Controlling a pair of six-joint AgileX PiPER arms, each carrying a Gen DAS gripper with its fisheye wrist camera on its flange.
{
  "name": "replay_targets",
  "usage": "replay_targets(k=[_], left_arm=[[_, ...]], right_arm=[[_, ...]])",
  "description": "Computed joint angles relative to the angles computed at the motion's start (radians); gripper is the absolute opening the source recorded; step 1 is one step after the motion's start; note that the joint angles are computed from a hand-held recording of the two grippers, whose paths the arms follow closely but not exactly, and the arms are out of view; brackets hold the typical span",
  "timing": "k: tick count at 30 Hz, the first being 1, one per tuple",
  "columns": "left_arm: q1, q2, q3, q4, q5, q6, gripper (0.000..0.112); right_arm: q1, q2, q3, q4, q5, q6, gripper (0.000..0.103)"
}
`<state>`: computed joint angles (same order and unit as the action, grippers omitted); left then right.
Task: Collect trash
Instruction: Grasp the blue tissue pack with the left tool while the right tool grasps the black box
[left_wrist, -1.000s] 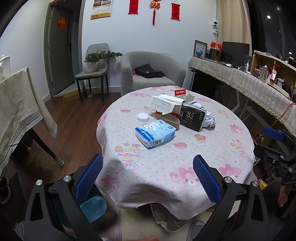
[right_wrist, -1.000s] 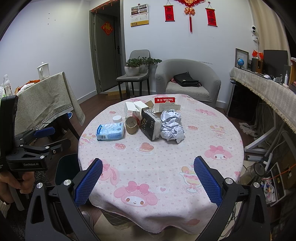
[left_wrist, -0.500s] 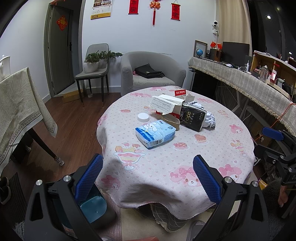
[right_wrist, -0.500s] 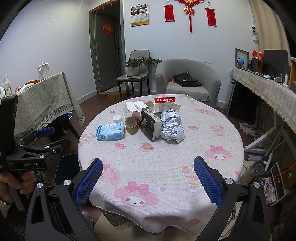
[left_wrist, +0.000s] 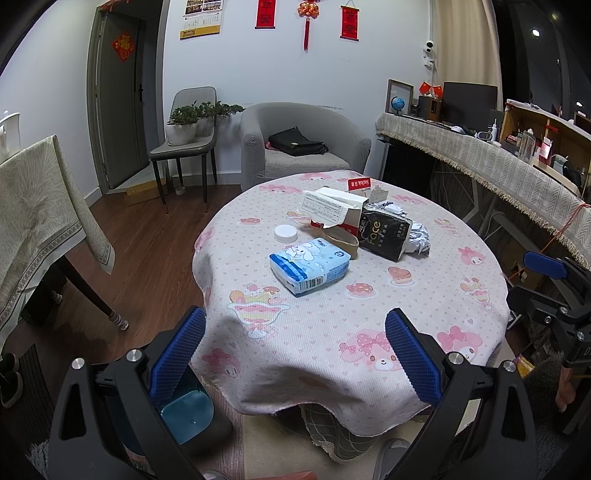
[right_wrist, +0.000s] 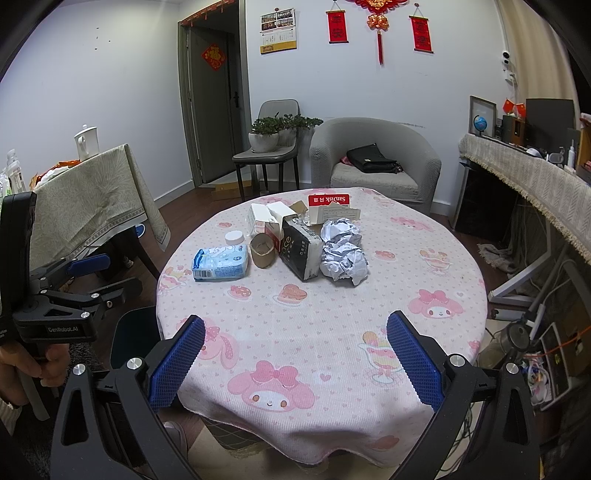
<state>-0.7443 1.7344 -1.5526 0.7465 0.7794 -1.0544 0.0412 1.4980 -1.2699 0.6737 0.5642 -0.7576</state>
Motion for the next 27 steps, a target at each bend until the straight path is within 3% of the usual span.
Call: replay_targets(k=[10,16,19,27], left_arm=[[0.007,0.005,-0.001,-0.003,-0.003,0.010,0.100],[0.030,0.027,-0.075,-0.059,0.007,0.114,0.100],[0.053,0.056,-0.127,-0.110,0.001,0.193,0.100],[0.181,0.181,-0.314,-0.449,0.012,0.591,0.100]], right_arm=[[0.013,-0.013,-0.001,-0.015,-0.013,0.055,0.100],[0.025,0.005,-0.056,-0.101,-0.019,0.124,0.100],[-0.005,0.052,-0.124,-0.037,0.041,0.070,0.100],[-0.053,0.221,-0.335,0.016,0.205,0.038,0.100]])
